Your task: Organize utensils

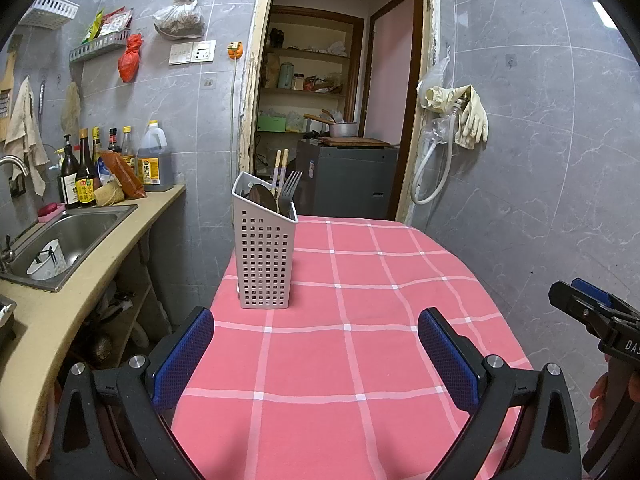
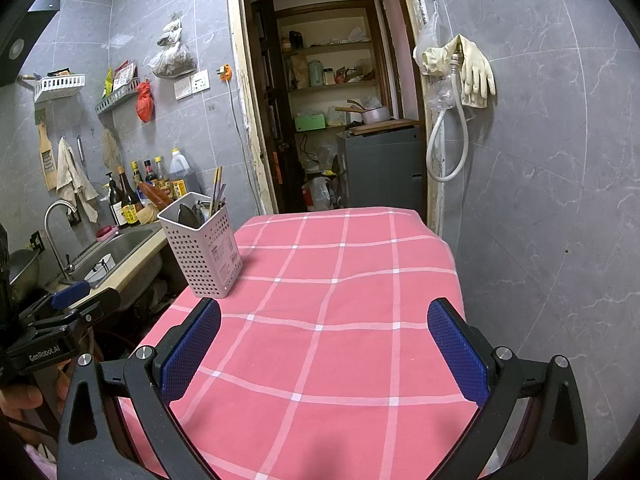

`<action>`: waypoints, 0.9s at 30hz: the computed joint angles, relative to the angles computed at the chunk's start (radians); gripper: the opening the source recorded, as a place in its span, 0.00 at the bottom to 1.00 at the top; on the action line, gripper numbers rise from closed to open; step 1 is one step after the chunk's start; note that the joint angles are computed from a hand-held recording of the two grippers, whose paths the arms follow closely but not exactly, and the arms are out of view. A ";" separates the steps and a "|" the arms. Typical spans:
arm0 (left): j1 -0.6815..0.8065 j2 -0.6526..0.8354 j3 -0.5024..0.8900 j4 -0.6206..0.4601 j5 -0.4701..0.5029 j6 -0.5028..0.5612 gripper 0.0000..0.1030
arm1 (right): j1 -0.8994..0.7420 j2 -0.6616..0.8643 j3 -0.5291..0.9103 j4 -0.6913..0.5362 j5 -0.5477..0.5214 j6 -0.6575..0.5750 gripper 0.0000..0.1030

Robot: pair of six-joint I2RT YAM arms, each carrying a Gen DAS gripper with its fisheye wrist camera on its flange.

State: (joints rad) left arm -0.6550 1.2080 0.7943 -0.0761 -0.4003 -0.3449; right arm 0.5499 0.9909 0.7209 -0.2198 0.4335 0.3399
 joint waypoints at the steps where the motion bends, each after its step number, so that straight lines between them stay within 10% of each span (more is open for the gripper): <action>1: 0.000 -0.001 0.000 -0.001 0.000 0.001 1.00 | -0.014 0.000 0.005 -0.003 -0.014 -0.007 0.99; 27: -0.005 0.001 0.006 -0.007 -0.004 -0.002 1.00 | -0.025 -0.002 0.004 -0.003 -0.027 -0.010 0.99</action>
